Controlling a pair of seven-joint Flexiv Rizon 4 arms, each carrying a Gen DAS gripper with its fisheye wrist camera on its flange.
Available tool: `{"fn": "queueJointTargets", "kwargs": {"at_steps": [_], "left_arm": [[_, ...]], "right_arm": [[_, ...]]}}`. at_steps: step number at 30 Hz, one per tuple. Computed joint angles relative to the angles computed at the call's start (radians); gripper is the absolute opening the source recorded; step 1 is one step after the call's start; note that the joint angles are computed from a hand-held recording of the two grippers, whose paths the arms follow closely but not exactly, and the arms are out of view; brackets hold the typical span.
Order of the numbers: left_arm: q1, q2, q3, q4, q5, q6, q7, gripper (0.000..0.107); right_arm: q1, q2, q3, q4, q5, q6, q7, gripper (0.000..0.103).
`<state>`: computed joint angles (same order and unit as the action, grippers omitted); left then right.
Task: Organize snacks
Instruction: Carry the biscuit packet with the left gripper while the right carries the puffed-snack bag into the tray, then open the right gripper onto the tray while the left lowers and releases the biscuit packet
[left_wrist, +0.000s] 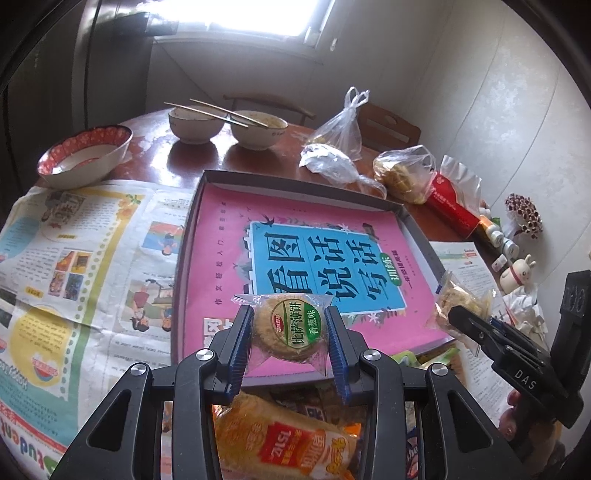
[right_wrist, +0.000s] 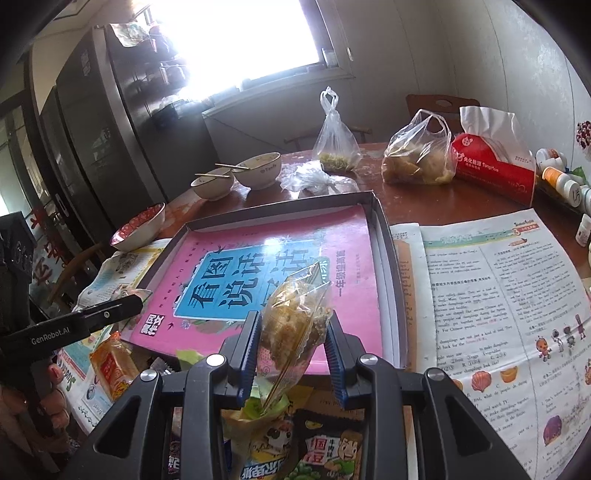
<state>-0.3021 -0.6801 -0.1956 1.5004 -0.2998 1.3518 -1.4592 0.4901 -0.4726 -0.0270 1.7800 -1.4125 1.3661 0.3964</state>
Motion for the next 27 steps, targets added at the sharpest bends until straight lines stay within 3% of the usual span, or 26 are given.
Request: {"fn": "queueJointTargets", "kwargs": {"at_steps": [16, 23, 27], "left_arm": [[-0.049, -0.072, 0.062, -0.127, 0.06, -0.107, -0.043, 0.04], [-0.056, -0.09, 0.075, -0.158, 0.079, -0.136, -0.066, 0.04], [-0.055, -0.094, 0.075, -0.165, 0.085, -0.145, -0.071, 0.04]], "right_arm": [[0.036, -0.05, -0.033, -0.023, 0.168, 0.032, -0.155, 0.034], [0.062, -0.05, -0.082, -0.012, 0.169, 0.065, -0.119, 0.035], [0.059, -0.05, -0.071, -0.009, 0.206, 0.051, -0.144, 0.035]]}}
